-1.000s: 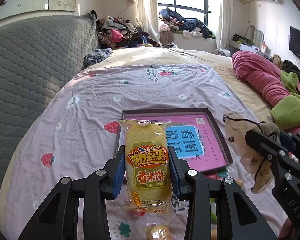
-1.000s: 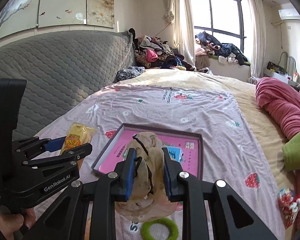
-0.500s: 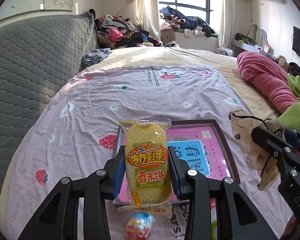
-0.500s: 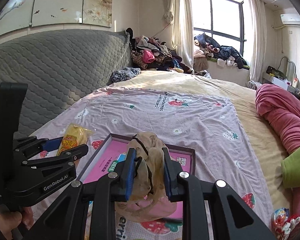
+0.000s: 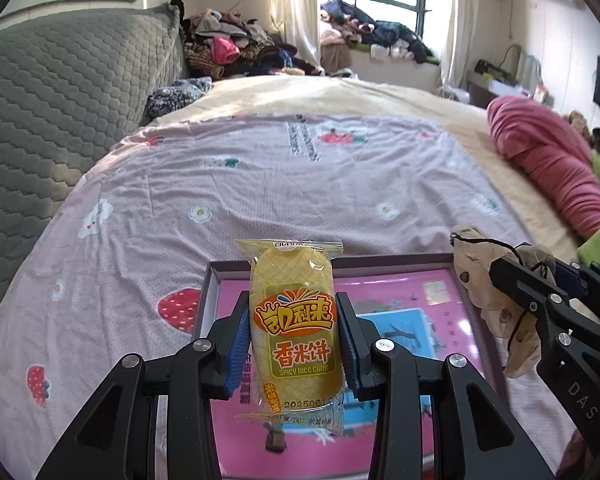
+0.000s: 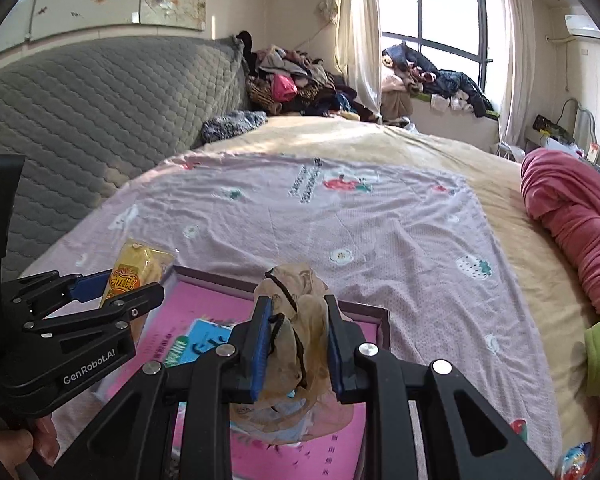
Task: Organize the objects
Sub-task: 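Carry the yellow bag and mesh bag over the dark tray with both tools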
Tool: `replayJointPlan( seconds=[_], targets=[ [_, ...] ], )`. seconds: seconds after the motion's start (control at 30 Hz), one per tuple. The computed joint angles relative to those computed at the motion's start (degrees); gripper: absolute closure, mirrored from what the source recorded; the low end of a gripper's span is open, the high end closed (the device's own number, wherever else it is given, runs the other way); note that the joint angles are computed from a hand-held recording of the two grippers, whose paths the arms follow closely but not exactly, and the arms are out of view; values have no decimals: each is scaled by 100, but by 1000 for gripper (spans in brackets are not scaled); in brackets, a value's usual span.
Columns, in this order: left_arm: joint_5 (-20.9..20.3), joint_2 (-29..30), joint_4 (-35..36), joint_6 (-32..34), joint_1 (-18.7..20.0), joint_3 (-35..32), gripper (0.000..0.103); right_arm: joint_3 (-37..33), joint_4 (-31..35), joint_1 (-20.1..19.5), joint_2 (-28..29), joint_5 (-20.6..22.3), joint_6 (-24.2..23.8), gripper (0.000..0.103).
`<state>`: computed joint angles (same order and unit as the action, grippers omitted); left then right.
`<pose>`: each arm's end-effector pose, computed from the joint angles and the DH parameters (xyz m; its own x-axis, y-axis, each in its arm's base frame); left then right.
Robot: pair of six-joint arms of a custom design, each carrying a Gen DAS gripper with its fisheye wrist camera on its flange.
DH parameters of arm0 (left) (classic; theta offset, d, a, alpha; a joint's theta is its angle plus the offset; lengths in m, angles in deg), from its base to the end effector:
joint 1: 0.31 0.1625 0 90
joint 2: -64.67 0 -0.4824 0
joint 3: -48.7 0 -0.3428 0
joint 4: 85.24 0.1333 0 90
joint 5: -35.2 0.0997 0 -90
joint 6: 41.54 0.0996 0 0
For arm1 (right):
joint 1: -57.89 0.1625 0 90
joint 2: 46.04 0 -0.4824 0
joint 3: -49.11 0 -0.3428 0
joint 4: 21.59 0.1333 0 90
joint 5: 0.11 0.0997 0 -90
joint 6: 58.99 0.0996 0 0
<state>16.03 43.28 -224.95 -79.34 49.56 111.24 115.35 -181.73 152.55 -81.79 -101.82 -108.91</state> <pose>-0.3487 -0.7664 0.0954 -0.6606 -0.3811 -0.6468 0.2942 0.6612 -0.6901 0.1798 -0.8140 0.2589 -0.5873 -0.5553 0.5889 -0.7951 0.5320 -0.2913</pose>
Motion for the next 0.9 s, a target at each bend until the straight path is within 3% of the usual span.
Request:
replayJointPlan(
  seconds=[0.3, 0.9],
  targets=[
    [-275, 353, 681, 57, 340, -764, 62, -1069, 915, -6, 677, -616, 167, 78],
    [-529, 651, 1833, -470, 710, -1481, 62, -1774, 1521, -50, 1232, -1163, 294, 76]
  ],
)
